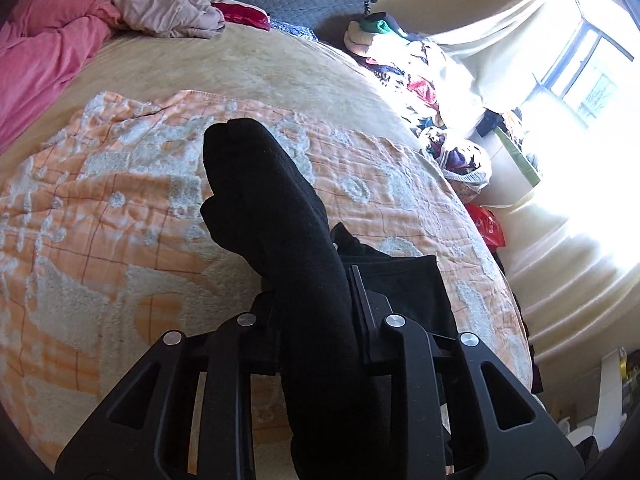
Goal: Fold small clothes
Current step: 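Lift the edge with the left tool and fold it over toward the right tool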
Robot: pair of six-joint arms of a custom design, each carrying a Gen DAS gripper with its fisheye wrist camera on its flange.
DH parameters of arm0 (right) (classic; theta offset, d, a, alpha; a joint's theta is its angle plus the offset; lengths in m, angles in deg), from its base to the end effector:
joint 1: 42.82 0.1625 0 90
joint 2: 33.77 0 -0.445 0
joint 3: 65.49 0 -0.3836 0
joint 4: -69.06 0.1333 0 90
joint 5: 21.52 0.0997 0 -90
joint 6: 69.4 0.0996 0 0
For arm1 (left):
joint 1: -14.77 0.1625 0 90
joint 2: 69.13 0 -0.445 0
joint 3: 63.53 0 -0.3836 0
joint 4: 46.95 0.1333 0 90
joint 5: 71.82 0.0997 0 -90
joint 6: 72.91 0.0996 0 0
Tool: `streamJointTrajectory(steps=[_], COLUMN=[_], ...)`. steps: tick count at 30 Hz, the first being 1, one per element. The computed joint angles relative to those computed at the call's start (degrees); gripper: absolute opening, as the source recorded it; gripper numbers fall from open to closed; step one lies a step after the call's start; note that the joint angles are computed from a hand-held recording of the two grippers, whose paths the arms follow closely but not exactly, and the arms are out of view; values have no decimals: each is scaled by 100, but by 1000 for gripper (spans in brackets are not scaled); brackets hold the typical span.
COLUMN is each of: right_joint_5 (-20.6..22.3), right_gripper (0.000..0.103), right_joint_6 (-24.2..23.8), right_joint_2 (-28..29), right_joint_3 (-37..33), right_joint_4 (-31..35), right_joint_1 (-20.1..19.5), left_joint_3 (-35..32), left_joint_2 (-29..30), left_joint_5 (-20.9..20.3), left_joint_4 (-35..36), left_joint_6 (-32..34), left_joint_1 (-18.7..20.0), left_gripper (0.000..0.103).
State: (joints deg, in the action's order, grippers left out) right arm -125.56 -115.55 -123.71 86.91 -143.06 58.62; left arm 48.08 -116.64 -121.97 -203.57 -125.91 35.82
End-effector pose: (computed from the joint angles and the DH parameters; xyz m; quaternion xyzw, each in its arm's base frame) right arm 0.1688 -0.2837 0.3046 0.3614 -0.7838 0.4396 0.2485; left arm -0.4622 -0.3891 0.0736 0.1230 0.9319 -0.3079 0.1472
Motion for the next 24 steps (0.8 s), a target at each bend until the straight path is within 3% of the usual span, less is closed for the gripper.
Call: streamJointTrajectory(steps=[11,24], right_joint_5=[540,1387], right_gripper=[16,14], right_joint_6=[500,970], right_joint_2=[-1359,-2360], right_joint_3=[84,91], right_joint_4=[1193,2437], right_joint_1=[-848,-2014], left_joint_3=[-984,-1741], left_joint_2=[741,1436], left_joint_5=[-187,-489], left_joint_4=[622,1061], left_joint_6=[141,199], left_joint_1=[-79,-40], left_gripper=[18,18])
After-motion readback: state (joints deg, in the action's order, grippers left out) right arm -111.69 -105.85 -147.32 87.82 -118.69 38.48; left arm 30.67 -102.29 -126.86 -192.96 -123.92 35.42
